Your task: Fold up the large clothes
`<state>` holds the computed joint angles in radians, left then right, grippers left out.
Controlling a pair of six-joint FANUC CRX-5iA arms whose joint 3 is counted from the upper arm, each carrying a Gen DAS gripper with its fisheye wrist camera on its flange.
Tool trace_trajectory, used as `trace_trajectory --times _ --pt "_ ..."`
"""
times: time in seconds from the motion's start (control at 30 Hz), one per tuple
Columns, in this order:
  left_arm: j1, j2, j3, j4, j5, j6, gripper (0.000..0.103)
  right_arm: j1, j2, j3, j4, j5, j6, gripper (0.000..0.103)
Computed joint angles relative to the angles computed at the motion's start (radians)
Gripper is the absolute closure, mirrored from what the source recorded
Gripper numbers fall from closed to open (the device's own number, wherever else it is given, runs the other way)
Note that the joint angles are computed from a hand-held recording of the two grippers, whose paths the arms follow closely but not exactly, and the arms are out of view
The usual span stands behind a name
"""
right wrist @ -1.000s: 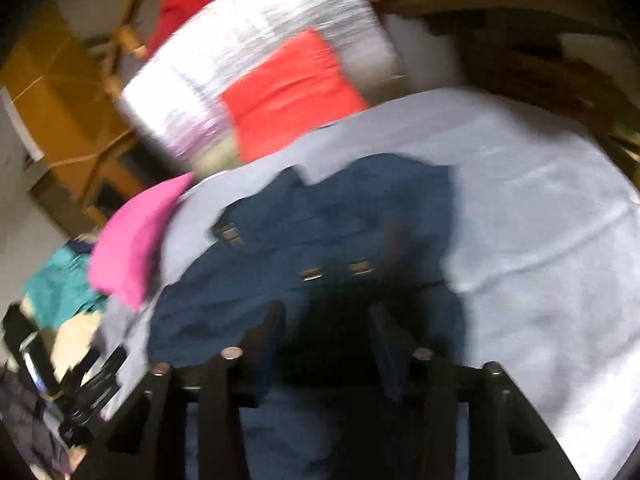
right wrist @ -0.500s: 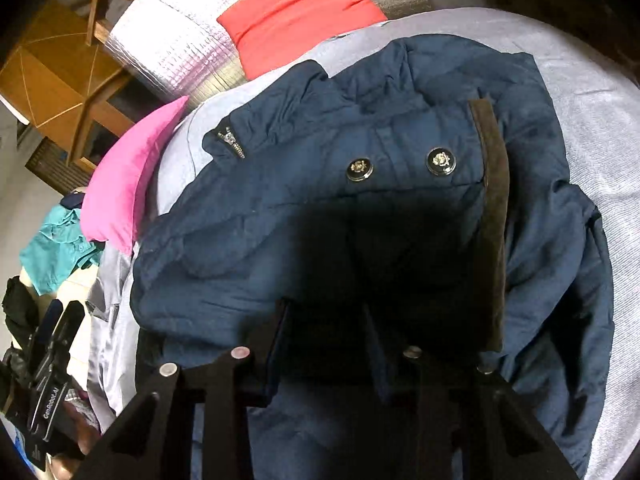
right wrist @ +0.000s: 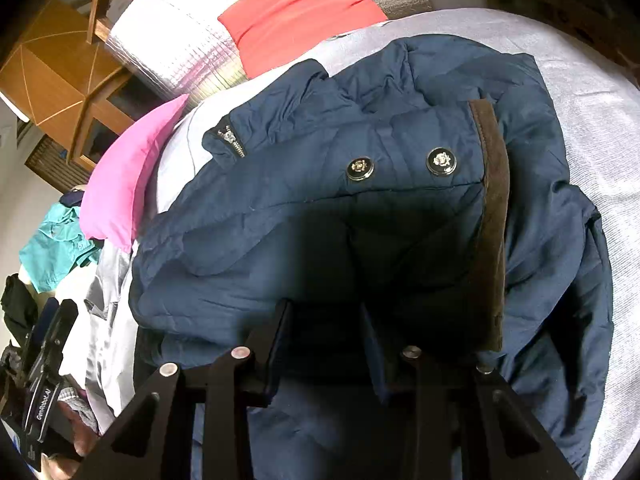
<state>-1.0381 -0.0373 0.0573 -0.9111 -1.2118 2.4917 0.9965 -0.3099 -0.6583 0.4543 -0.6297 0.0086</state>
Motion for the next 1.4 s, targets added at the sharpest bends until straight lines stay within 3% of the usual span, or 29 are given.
trace_trajectory --times 0.37,0.53,0.6,0.67,0.7,0.77,0.83,1.0,1.03,1.07,1.1,1.13,1.27,1.4 --pt "0.007 0.023 0.013 0.016 0.011 -0.029 0.016 0.002 -0.005 -0.009 0.005 0.01 0.006 0.065" --pt "0.127 0.021 -0.011 0.134 0.022 -0.063 0.016 -0.039 -0.103 -0.056 -0.066 0.103 0.034 0.062" --pt "0.225 -0.014 -0.06 0.233 0.072 -0.057 0.016 -0.058 -0.197 -0.135 0.061 0.123 -0.109 0.044" --pt "0.32 -0.051 -0.115 0.332 0.132 -0.056 0.016 -0.059 -0.281 -0.197 0.23 0.024 -0.284 0.026" --pt "0.373 -0.073 -0.152 0.389 0.169 -0.055 0.016 -0.06 -0.305 -0.212 0.258 -0.023 -0.322 0.025" --pt "0.47 -0.104 -0.223 0.507 0.239 -0.07 0.016 -0.094 -0.352 -0.242 0.23 -0.053 -0.354 0.025" --pt "0.518 -0.101 -0.255 0.577 0.254 -0.074 0.016 -0.145 -0.362 -0.258 0.153 0.007 -0.327 0.025" --pt "0.58 -0.065 -0.309 0.732 0.294 -0.169 0.016 -0.221 -0.235 -0.173 -0.244 0.171 0.032 0.025" --pt "0.58 -0.067 -0.311 0.734 0.299 -0.17 0.019 -0.213 -0.217 -0.163 -0.251 0.173 0.05 0.026" --pt "0.584 -0.072 -0.318 0.748 0.313 -0.186 0.028 -0.188 -0.194 -0.144 -0.205 0.127 0.043 0.035" --pt "0.591 -0.085 -0.333 0.779 0.34 -0.219 0.041 -0.154 -0.182 -0.145 -0.109 0.085 -0.017 0.048" --pt "0.591 -0.092 -0.338 0.786 0.349 -0.227 0.046 -0.12 -0.18 -0.148 -0.017 0.049 -0.077 0.051" --pt "0.556 -0.066 -0.292 0.714 0.295 -0.17 0.042 -0.073 -0.195 -0.16 0.133 -0.013 -0.165 0.056" --pt "0.546 -0.033 -0.277 0.695 0.259 -0.178 0.025 -0.118 -0.141 -0.135 -0.026 0.016 -0.074 0.053"
